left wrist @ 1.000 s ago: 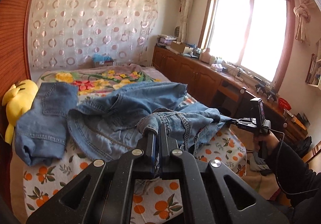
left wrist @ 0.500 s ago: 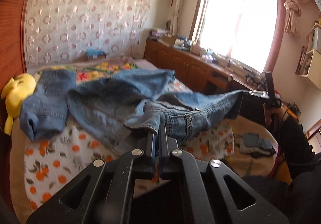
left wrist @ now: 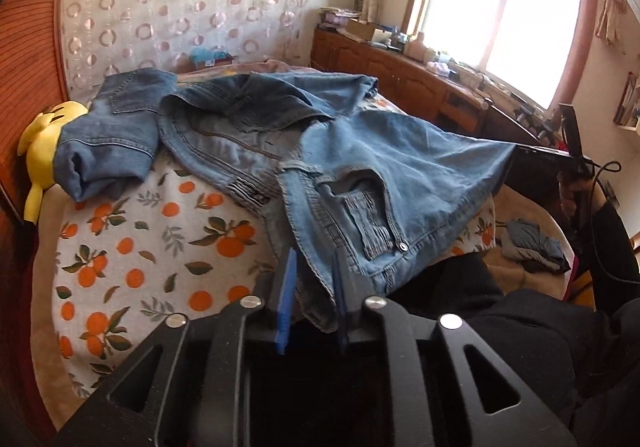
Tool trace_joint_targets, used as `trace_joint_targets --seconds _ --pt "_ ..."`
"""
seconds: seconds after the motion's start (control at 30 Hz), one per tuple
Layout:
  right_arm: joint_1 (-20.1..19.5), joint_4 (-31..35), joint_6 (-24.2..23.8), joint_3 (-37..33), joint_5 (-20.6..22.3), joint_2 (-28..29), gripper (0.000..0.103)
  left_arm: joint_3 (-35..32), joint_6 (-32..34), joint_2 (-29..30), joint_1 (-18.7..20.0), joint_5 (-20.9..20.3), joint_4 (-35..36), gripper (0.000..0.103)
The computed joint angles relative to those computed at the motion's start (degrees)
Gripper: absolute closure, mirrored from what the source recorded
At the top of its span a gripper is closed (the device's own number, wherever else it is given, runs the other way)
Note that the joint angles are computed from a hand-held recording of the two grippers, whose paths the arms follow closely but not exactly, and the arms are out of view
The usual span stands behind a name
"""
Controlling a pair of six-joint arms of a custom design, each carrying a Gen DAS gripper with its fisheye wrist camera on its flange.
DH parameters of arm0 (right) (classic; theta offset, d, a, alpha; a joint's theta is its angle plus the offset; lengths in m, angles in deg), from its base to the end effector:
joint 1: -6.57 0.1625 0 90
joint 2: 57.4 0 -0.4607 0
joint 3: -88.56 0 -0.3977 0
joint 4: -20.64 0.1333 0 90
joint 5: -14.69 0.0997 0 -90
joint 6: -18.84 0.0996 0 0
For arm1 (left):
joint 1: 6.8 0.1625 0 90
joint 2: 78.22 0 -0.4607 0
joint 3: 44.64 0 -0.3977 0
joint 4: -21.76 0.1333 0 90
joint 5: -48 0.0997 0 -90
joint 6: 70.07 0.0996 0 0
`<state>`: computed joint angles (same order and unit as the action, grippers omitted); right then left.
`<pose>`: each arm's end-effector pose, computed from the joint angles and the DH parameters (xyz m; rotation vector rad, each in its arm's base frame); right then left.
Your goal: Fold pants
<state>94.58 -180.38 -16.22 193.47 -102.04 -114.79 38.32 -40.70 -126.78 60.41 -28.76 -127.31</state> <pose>0.0662 -0.6436 0.3068 0.3080 -2.1450 1.0962 -0.1521 -0.7649 0.2367 1.1789 2.5718 -0.5986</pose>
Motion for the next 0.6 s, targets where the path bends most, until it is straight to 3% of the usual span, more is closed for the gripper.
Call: trace_joint_targets --seconds 0.13,0.33,0.47,0.6 --pt "0.1 -2.3 -1.0 0.8 0.1 0.4 0.079 -1.6 -0.6 0.9 0.3 0.3 -1.2 0.057" --pt "0.5 -6.7 -1.5 2.7 0.0 0.2 0.078 -3.1 -1.4 2.2 0.4 1.2 -1.7 0.055" --pt "1.2 -11.2 -2.6 3.8 -0.3 0.4 0.067 -3.7 -1.7 2.7 0.6 1.8 -1.6 0.053" --pt "1.4 -12.0 -2.7 3.4 0.5 1.4 0.06 -3.9 -1.4 3.1 0.8 2.0 -3.1 0.024"
